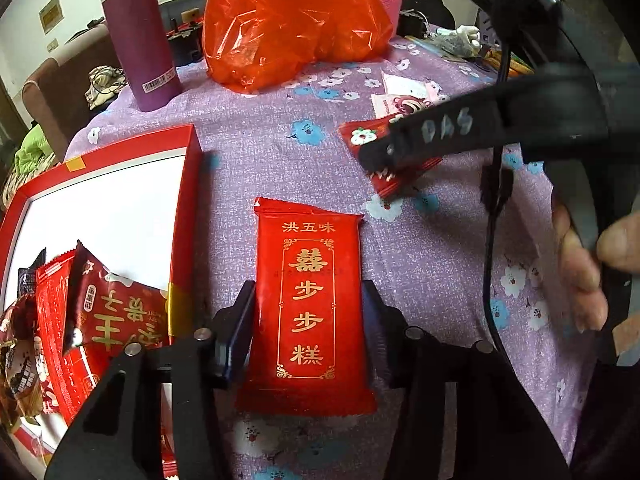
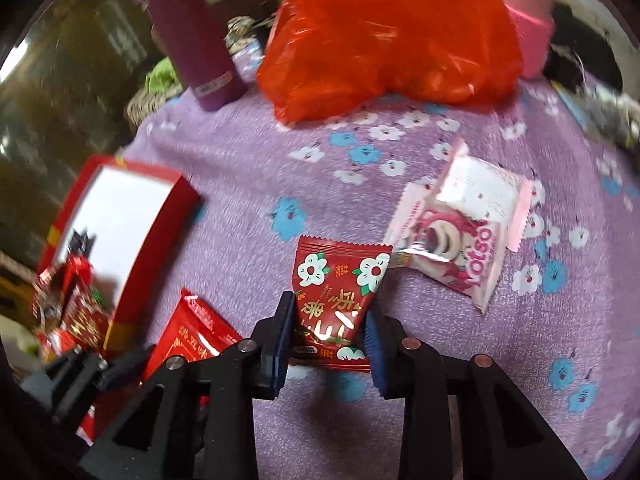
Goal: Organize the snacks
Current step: 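Grasp the red gold-lettered cake packet with the left tool while the right grasps the flower-print candy, then carry the cake packet over the tray with the left tool while the right carries the candy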
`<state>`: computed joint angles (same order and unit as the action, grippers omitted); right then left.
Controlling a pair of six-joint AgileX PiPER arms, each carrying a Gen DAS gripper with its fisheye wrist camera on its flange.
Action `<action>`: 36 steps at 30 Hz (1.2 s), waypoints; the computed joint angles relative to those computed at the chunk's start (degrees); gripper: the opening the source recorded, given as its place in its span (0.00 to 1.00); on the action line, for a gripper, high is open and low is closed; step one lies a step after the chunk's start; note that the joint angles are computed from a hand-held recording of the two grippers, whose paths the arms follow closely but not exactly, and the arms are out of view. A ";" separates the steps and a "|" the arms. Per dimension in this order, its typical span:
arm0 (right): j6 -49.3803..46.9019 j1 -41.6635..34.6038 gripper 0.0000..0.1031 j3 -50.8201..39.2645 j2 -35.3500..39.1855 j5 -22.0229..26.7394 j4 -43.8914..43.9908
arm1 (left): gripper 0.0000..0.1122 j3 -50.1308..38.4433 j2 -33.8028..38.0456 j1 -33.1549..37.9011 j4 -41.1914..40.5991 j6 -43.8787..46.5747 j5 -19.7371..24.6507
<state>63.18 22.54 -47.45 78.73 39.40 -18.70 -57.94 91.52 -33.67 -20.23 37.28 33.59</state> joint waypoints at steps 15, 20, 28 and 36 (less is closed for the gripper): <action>-20.30 -10.78 0.31 8.69 -11.46 -17.19 24.82 | 0.42 6.01 -10.99 2.09 -3.88 3.28 -2.43; -31.09 -11.55 0.31 10.30 -13.26 -20.90 37.16 | 0.42 8.66 -16.22 3.46 -3.06 4.03 -5.30; -32.60 -10.39 0.31 10.55 -12.01 -23.74 40.03 | 0.42 8.93 -17.20 6.31 -1.15 2.36 -7.91; -37.96 -8.47 0.31 10.42 -10.66 -27.09 45.85 | 0.43 8.57 -16.82 8.28 -2.73 3.99 -9.21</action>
<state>25.22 14.07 -37.03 68.07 12.31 27.15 -49.37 74.70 -25.39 -22.96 41.27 24.37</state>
